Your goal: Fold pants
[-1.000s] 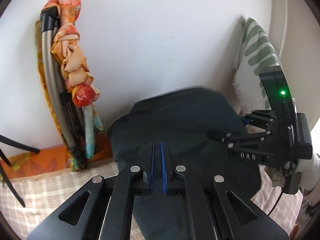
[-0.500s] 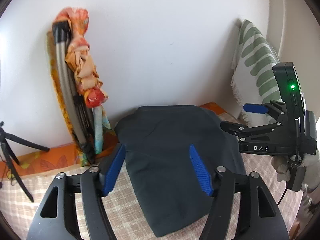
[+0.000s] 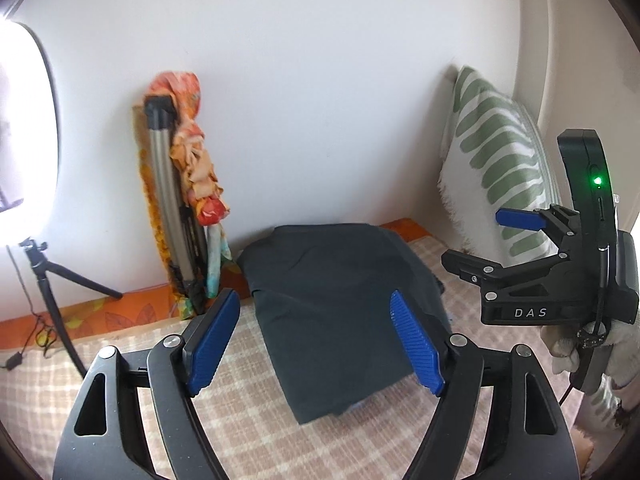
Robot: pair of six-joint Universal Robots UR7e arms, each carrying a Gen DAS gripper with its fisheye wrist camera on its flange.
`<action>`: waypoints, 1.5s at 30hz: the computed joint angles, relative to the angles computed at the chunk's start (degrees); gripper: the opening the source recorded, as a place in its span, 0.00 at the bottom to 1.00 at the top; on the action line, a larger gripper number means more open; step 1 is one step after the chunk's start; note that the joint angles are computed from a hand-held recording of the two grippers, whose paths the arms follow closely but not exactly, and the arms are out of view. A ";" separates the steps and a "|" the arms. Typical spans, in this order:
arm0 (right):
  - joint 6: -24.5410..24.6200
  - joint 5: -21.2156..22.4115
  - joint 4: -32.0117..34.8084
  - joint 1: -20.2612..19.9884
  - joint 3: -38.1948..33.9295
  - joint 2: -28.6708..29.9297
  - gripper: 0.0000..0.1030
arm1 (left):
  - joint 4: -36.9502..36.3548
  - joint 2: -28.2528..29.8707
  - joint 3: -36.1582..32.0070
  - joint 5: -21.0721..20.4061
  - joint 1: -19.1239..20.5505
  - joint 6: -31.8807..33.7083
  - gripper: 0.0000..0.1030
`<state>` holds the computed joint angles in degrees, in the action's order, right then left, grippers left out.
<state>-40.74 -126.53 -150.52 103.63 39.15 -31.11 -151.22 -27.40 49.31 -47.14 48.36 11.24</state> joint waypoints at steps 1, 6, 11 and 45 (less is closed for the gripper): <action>0.44 0.13 -1.12 0.47 2.37 -1.41 0.97 | -1.58 -1.48 2.37 0.22 -0.37 0.09 0.78; 3.96 0.24 -5.34 2.45 12.51 -7.27 0.99 | -6.34 -7.47 11.43 0.88 -1.67 0.66 0.79; 5.43 -1.89 -11.16 4.82 23.03 -12.37 1.00 | -10.35 -13.80 21.35 1.95 -3.32 1.50 0.80; 28.88 -5.52 -26.49 10.88 60.97 -29.17 1.00 | -12.45 -35.83 56.26 9.39 -9.37 -15.61 0.86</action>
